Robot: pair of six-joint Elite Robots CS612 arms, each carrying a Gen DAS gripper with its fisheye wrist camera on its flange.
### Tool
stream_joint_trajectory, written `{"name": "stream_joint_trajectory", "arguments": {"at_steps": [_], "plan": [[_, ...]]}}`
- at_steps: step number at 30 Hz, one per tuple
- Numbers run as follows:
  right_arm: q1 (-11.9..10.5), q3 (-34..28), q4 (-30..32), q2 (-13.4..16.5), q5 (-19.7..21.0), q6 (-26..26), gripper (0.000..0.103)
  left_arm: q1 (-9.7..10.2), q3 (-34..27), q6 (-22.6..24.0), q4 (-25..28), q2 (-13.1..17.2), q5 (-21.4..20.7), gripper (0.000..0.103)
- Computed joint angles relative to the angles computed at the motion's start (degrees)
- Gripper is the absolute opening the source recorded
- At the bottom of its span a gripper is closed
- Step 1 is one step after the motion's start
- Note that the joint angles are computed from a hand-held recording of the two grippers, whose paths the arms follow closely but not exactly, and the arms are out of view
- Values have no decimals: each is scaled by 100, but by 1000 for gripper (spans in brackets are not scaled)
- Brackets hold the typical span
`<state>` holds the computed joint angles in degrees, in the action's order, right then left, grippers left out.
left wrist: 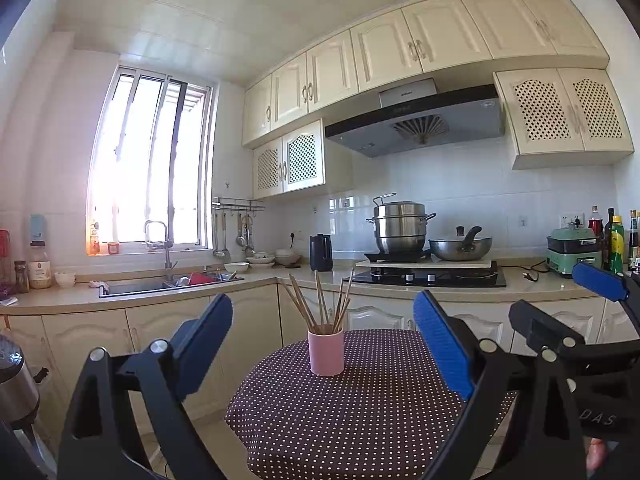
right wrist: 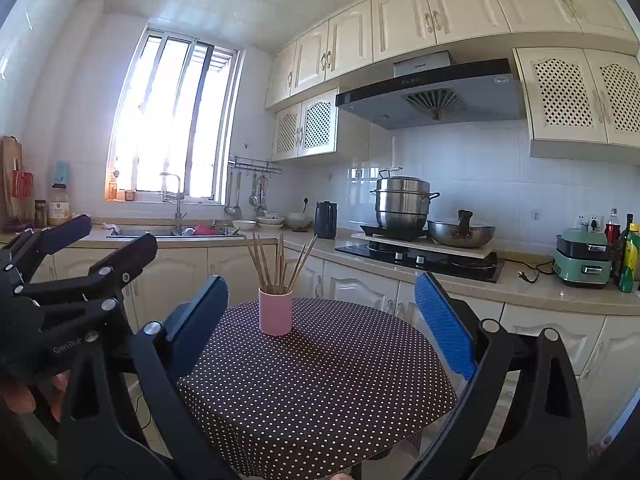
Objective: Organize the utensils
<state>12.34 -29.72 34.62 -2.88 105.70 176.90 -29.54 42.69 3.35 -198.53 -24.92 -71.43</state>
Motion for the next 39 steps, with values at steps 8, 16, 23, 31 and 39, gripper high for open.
{"name": "stream_joint_trajectory", "arguments": {"at_steps": [8,16,23,31,39], "plan": [[-8,-10,29,6,-16,11,93,10,29,-3,-9,-7,-14,90],[-5,-26,20,19,-2,7,93,16,40,0,-25,-9,-15,90],[-12,-8,13,14,-6,-7,93,25,51,-1,-30,-12,-23,90],[-15,8,-2,6,-13,-10,93,35,61,17,-40,-25,-4,90],[-9,66,-23,-22,-15,-23,93,39,55,22,-25,-28,12,90]]}}
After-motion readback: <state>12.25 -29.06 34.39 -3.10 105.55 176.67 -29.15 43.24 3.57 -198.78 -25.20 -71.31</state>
